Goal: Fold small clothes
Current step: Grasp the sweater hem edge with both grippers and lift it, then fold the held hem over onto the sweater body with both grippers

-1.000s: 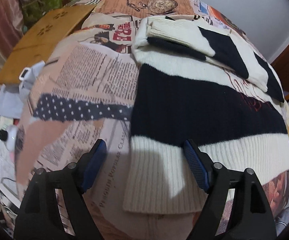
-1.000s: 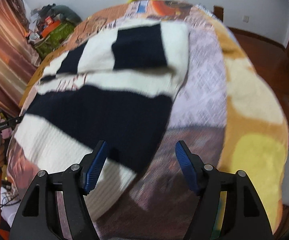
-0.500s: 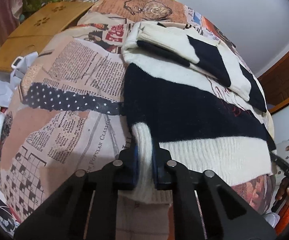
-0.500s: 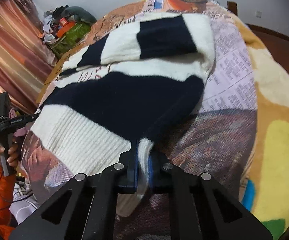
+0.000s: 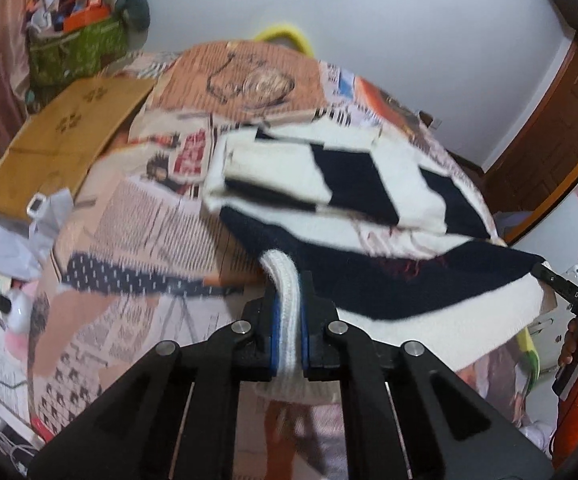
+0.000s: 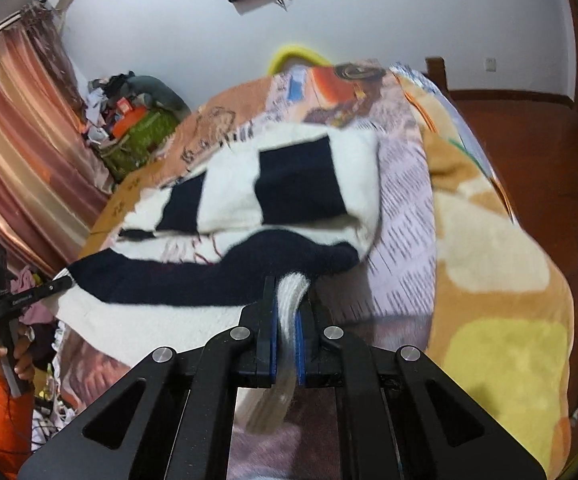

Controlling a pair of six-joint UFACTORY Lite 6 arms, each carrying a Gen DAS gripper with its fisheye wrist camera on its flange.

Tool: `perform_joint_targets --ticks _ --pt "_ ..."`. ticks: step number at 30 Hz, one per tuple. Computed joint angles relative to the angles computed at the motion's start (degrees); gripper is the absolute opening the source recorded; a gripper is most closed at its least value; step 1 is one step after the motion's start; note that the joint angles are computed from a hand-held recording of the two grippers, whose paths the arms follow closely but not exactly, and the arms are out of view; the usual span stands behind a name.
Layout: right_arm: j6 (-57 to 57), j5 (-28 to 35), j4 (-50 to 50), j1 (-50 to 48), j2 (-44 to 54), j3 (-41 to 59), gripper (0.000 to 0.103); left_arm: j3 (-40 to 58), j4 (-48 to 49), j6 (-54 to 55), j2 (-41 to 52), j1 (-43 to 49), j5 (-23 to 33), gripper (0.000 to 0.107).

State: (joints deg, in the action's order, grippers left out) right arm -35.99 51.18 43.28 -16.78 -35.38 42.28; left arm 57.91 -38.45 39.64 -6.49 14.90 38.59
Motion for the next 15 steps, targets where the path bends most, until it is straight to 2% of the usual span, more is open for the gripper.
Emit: perform_joint_targets --ticks 6,15 --pt "0.1 -4.4 1.3 4.4 8.2 9.1 0.006 12.2 0.4 -3.3 8.1 -1.4 0.3 0.007" --pt "0.7 -10.3 1.3 8.2 26.8 25.9 0.006 42.8 5.6 -13.7 32.3 -3.4 3.5 0.007"
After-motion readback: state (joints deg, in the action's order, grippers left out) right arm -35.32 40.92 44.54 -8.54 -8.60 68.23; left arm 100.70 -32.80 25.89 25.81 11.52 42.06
